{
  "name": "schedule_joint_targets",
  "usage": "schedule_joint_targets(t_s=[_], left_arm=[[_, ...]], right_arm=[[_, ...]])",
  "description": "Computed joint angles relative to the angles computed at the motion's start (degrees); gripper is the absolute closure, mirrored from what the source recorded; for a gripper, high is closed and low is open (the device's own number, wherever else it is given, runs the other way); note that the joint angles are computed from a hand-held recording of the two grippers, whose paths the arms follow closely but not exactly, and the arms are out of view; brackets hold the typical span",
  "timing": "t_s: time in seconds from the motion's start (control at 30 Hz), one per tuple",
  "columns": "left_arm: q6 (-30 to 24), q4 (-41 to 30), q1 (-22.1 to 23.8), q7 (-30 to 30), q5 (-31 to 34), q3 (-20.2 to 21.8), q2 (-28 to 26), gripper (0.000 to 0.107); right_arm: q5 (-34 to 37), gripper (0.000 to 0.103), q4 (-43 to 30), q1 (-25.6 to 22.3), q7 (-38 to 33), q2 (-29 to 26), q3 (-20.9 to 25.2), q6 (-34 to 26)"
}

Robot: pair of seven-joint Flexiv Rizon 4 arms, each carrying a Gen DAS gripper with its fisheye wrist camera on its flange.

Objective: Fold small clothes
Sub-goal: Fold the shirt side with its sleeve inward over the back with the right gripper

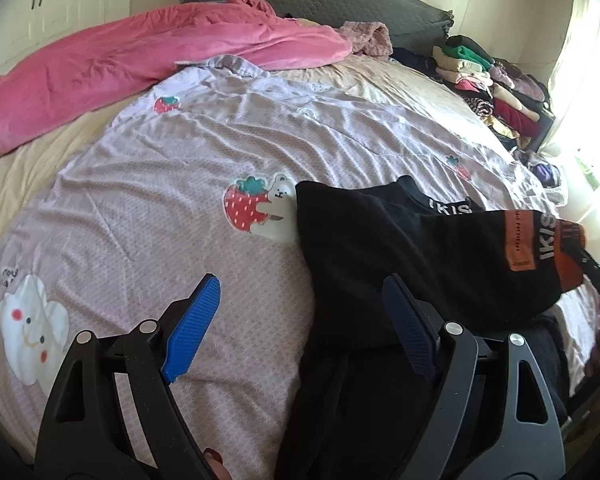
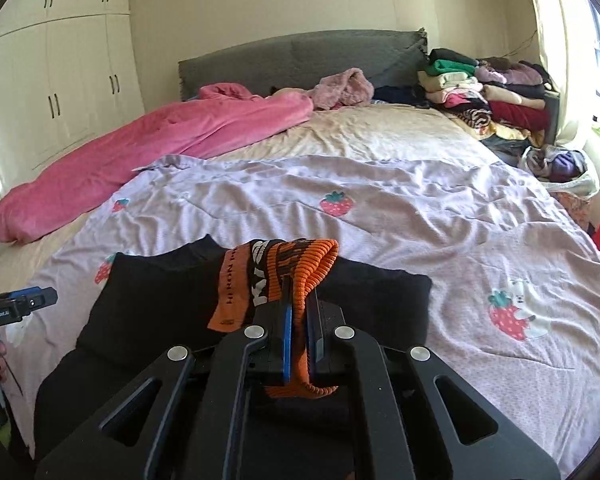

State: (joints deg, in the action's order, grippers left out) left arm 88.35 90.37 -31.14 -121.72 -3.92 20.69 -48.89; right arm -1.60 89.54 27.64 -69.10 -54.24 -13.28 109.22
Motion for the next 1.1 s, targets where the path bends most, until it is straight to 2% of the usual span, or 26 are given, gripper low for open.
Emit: schedule_joint_targets(t_s=[0.1,0.27,0.77,0.87,0.93,0.97,1.0,1.03,1.1], left_arm=[[-1.03,-2.00,-0.22,0.40,0.34,-0.07,-0.98,0.031],[-2.69,-5.76,0.77,2.40,1.50,-2.33,-2.48,0.031],[-10.91,-18.57,4.97,8.42,3.35,-10.27,-8.58,0.031],[-14.91,-21.43,5.89,9.70,3.11,-11.73,-10.33,0.031],[-17.37,-22.89,6.35,10.20,3.33,-12.44,-11.23,0.031],[-17.32,-23.12,6.43,9.99,3.65,-12.49,-11.55,0.031],[-17.03,-23.09,6.65,9.83,3.81,-12.78,-11.72,0.031],[-16.85,-22.89,6.97,9.72,3.77,-13.22,-11.80,0.031],[-15.71,-21.98,7.53,9.74,3.70,-14.06,-11.59,0.031]], right_arm=[[1.75,0.099,0.65,2.62,-0.35,-0.33,-3.50,-0.07],[2.75,0.099,0.73,4.60,0.31,-0.63,-6.07,-2.69],[1.21,0.098,1.47,4.94,2.45,-0.96,-7.48,-3.24],[1.32,0.098,1.33,5.45,2.76,-1.17,-8.34,-3.77],[1.96,0.095,1.16,7.39,3.62,-1.89,-11.18,-5.44],[2.26,0.087,1.10,8.80,4.42,-2.43,-13.27,-6.77],[2.54,0.083,1.25,10.50,5.57,-3.10,-15.80,-8.14],[3.68,0.081,1.30,12.78,6.34,-4.29,-19.23,-9.41],[2.10,0.081,1.89,13.30,8.68,-4.81,-20.76,-9.13]])
